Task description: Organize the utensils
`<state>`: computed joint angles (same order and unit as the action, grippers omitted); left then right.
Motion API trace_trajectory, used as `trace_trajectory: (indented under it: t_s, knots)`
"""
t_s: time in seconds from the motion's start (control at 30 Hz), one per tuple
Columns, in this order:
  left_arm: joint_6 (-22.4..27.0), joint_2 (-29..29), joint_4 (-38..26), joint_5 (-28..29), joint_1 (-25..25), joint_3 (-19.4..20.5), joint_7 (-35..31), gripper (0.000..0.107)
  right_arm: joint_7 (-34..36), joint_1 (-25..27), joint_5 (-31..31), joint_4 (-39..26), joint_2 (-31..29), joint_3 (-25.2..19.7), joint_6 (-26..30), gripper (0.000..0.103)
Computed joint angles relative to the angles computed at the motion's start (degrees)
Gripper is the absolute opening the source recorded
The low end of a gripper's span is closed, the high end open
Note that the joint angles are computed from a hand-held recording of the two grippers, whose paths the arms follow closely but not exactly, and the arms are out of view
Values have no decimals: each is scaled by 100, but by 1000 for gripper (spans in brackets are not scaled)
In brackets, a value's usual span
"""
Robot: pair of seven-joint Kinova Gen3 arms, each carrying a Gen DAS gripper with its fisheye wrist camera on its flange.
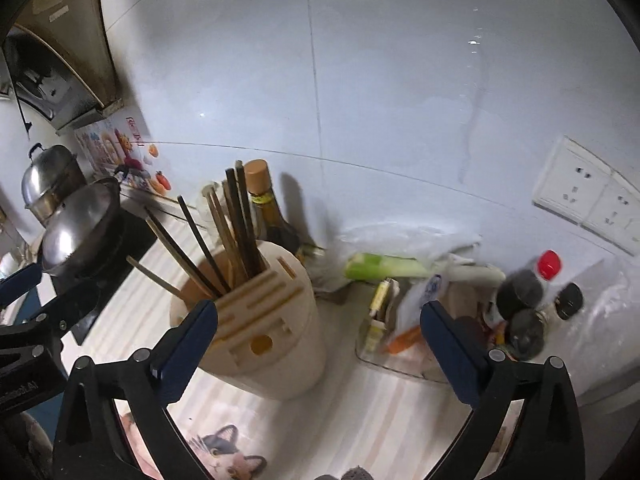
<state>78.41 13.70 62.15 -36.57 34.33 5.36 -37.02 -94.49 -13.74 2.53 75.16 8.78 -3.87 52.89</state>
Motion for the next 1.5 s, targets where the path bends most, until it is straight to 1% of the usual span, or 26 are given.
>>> trace_trajectory:
  t_s: [0.17,0.4,0.53,0.67,0.8,0.97,1.1,1.27,1.33,1.4,1.5]
  knots:
    - [217,-82,133,-280,238,27,444,103,-174,-24,215,284,-288,16,-112,103]
    - [482,-287,311,-587,484,225,829,103,-283,40,398,675,-814,-36,-175,103]
    - [644,-515,480,-803,634,421,1055,103,-586,67,695,1071,-1351,-172,-265,103]
    - [982,-804,653,-1202,892,750,1349,103,-938,182,988,1460,-2023,-442,-285,103]
    - [1444,-1148,850,-1590,1147,1236,1658,103,-1337,382,1207,1739,-2780,-876,-53,103]
    - [2051,-1459,935,-1857,1329,1883,1832,103,-1603,754,1219,1859,-3666,-1338,413,103]
    - [2378,-1626,911,-1923,1355,2328,1931,103,-1583,1000,1020,1785,-4228,-1504,881,103]
    - [2931,-1628,740,-2168,1540,2827,2118,103,-1386,1232,723,1625,-4787,-1522,1309,103]
    - [3145,-1576,675,-2274,1674,2956,2239,103,-1262,1298,614,1568,-4924,-1507,1413,103]
    - [3295,-1534,632,-2338,1815,2988,2305,103,-1148,1333,479,1518,-5018,-1471,1527,103]
    - [3377,-1507,544,-2186,1928,2883,2363,103,-1013,1374,288,1498,-5040,-1422,1642,103]
